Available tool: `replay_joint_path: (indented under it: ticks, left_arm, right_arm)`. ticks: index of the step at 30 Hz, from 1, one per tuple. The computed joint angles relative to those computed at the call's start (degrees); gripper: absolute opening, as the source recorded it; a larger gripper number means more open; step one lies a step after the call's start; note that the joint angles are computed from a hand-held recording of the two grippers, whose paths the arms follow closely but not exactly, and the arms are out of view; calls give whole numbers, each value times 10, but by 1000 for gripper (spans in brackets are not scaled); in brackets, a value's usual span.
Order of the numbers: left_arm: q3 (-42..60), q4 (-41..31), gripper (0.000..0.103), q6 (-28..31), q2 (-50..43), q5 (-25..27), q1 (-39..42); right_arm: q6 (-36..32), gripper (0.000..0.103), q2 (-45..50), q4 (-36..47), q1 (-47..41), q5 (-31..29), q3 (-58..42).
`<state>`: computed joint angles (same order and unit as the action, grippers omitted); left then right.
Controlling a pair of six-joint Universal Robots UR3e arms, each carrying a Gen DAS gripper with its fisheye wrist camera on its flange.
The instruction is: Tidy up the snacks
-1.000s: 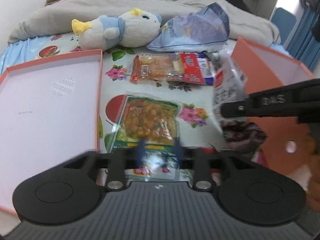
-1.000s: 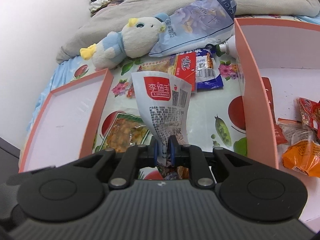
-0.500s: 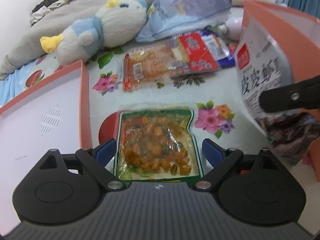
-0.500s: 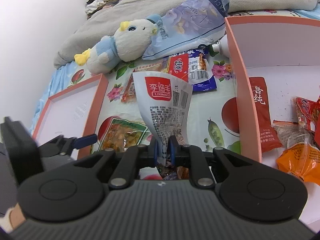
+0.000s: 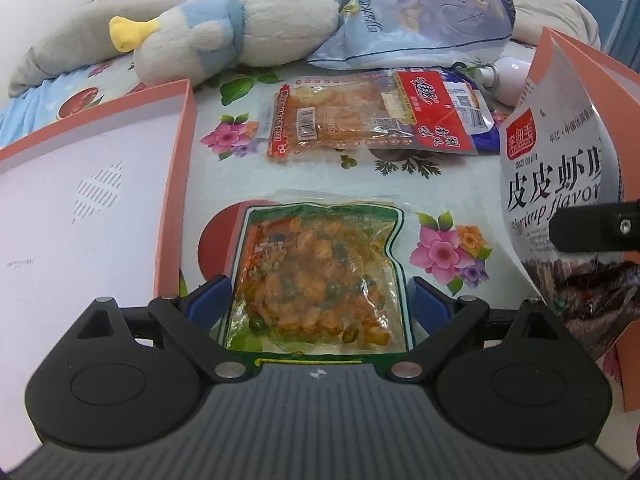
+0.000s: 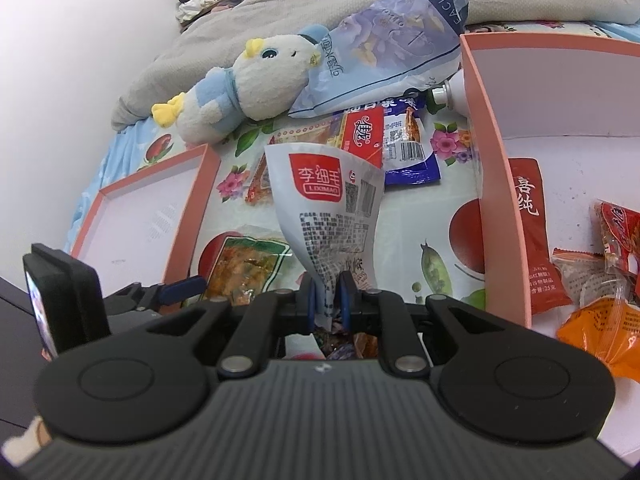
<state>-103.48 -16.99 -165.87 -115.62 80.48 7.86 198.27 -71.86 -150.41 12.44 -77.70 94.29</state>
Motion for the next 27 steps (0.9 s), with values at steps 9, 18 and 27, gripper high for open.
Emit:
replay_joint_path:
  ticks: [9, 18, 27]
  left_arm:
    - [-45, 52, 77, -15, 17, -11, 14]
    - [-88, 41, 55, -41, 70, -31, 27]
    - [-141, -23, 47, -59, 170, -73, 57]
  right_arm:
    - [3, 15, -4, -7, 1, -1, 8]
    - [19, 15, -28, -10, 6, -1, 35]
    - [33, 15, -88, -8, 19, -15, 78]
